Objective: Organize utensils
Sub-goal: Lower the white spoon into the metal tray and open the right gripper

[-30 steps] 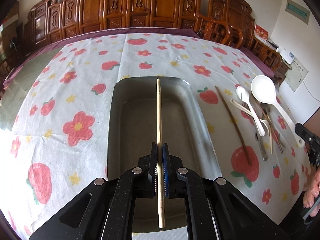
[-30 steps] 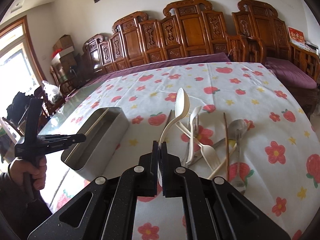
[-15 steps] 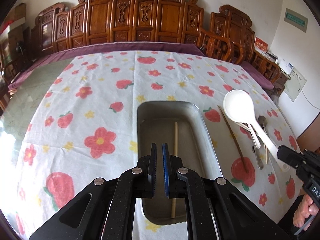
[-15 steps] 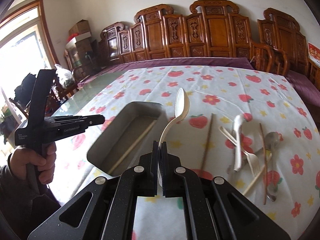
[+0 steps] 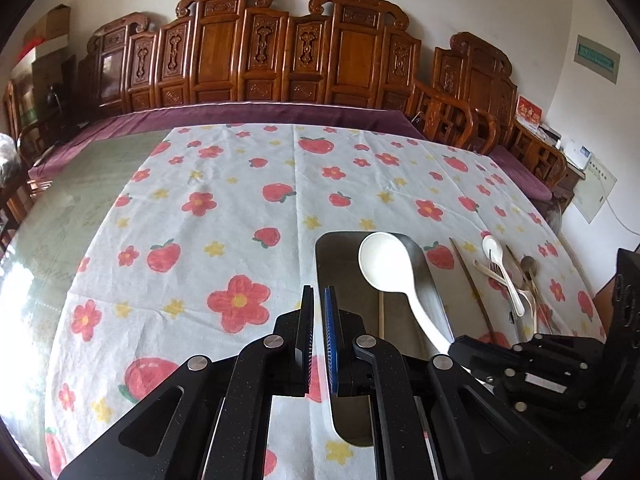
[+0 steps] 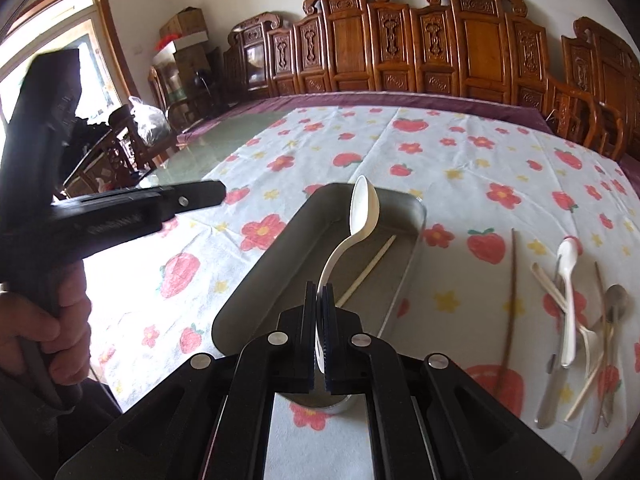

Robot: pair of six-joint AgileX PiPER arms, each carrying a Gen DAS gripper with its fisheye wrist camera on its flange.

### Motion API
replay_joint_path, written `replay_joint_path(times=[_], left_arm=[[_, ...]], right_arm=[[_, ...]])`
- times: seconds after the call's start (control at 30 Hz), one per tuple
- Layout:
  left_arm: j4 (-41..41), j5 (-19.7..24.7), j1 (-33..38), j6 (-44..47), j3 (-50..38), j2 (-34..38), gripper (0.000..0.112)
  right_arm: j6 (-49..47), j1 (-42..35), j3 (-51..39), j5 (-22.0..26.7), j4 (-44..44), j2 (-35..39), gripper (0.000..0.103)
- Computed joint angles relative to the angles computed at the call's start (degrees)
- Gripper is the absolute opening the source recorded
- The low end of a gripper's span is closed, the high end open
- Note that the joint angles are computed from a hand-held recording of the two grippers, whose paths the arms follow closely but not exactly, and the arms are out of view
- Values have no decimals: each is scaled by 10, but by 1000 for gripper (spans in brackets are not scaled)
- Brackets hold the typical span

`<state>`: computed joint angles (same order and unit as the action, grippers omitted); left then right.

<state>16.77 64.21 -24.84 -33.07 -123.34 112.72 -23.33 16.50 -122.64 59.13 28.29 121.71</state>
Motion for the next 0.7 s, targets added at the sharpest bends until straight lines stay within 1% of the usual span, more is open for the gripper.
replay_joint_path(times=[0.07,0.17,0.27,0.37,0.5,0.7], left_arm=[[0,0,1,-2,-1,0,5],[3,1,0,-5,0,0,5],[3,4,0,-4,-2,1,5],[3,8,-3,-3,-12,8,5],[5,13,-13,-3,-31,22,5],[5,29,-41,5,-88,59,5]], right_arm=[[15,6,-25,11,-6,22,4],[36,7,-75,49,3,61,5],[31,4,-67,46,15,61,8],[14,-3,-53,42,25,49,8],[-29,-28,7,19,41,-1,8],[-89,-99,78,-4,46,-58,8]])
